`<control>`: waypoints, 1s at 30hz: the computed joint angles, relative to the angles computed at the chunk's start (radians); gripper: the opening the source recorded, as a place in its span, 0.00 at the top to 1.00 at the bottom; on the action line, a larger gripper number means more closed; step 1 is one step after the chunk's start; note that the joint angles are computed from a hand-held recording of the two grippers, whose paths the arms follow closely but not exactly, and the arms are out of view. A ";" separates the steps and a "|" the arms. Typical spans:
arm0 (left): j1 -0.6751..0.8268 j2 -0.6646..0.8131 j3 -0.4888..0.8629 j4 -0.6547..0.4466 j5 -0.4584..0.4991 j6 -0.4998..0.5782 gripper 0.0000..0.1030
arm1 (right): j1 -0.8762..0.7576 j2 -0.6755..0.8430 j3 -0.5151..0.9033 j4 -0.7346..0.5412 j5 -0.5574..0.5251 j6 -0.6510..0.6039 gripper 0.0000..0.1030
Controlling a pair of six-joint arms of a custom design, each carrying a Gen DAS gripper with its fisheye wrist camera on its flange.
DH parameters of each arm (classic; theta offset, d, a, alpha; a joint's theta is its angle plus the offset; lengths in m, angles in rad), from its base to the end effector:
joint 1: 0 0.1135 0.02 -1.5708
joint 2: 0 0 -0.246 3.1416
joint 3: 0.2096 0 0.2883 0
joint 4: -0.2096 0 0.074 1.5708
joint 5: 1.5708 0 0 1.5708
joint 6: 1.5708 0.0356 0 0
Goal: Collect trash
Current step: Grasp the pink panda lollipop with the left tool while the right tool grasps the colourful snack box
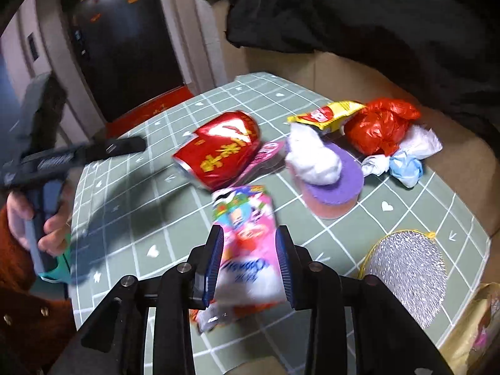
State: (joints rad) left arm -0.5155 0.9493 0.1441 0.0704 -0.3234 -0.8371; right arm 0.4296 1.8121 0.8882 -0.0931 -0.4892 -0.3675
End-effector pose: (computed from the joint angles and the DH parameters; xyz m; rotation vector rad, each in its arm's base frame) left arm 0.1756 -0.0865 0.0795 -0.5274 2.2212 -0.3434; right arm 0.3131 0.1618 0.0738 -1.1476 2.2627 0.6537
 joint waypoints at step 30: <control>-0.144 0.577 0.367 0.173 0.061 0.080 0.50 | -0.283 -0.065 -0.067 0.066 -0.175 0.146 0.82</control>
State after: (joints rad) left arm -0.6598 1.5261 0.5106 0.2435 -0.2623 -0.7573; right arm 0.1467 1.7473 0.8213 -0.0266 -0.6643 -0.2220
